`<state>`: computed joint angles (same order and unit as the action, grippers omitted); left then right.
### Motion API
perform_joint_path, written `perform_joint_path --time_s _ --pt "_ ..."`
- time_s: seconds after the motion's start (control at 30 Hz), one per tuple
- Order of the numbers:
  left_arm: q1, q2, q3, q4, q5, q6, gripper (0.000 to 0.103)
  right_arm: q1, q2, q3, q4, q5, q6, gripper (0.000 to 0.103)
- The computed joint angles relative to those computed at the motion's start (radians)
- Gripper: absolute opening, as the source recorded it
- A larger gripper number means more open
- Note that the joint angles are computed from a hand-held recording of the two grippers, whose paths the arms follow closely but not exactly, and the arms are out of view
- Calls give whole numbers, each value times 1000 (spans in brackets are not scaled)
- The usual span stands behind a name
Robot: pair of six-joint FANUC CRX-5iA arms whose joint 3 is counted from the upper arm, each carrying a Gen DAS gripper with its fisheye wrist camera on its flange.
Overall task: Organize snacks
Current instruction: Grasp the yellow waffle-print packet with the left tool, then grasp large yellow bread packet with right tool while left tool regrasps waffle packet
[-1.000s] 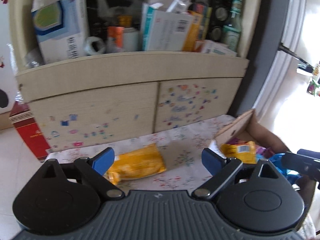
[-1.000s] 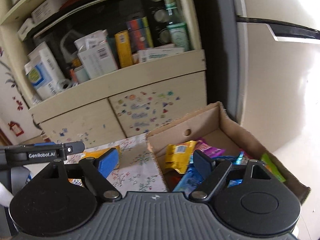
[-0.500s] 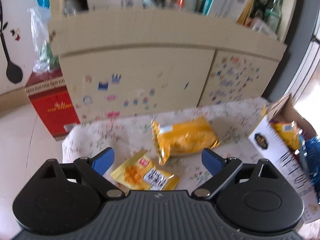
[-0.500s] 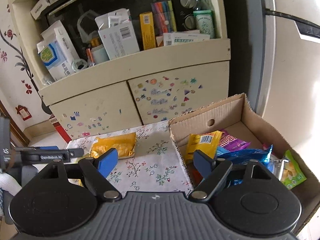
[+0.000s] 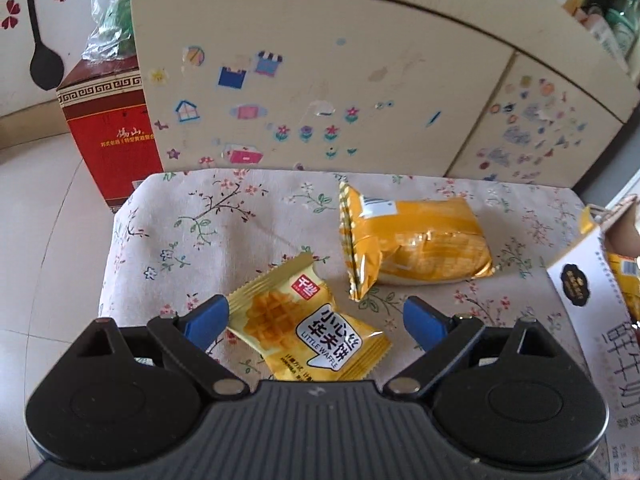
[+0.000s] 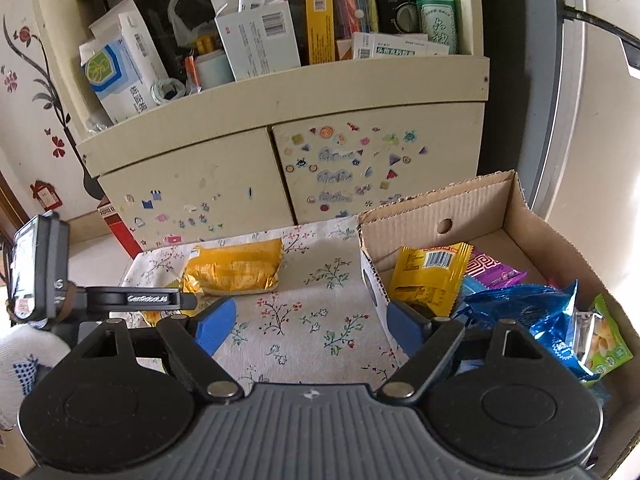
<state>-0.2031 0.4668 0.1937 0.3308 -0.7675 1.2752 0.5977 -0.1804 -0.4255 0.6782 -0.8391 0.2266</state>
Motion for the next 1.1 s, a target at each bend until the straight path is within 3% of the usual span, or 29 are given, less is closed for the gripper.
perform_joint_path --time_s 0.17,0.27,0.4,0.5,0.6,1.1 --pt "-12 12 23 -60 -5 56 93 3 14 11 -18 1 27 87" --pt "-11 -2 -5 -55 27 28 90 5 19 16 -28 5 43 87" --pt "-1 -24 -52 5 53 -58 76 7 25 19 -34 8 59 87" --pt "9 -37 -73 37 54 -103 59 7 29 21 -44 22 84 87" --pt "25 -43 -91 86 41 -153 54 6 37 23 -63 44 134 87" --pt "53 -76 -132 121 -6 -284 55 -68 161 83 -181 254 421 87"
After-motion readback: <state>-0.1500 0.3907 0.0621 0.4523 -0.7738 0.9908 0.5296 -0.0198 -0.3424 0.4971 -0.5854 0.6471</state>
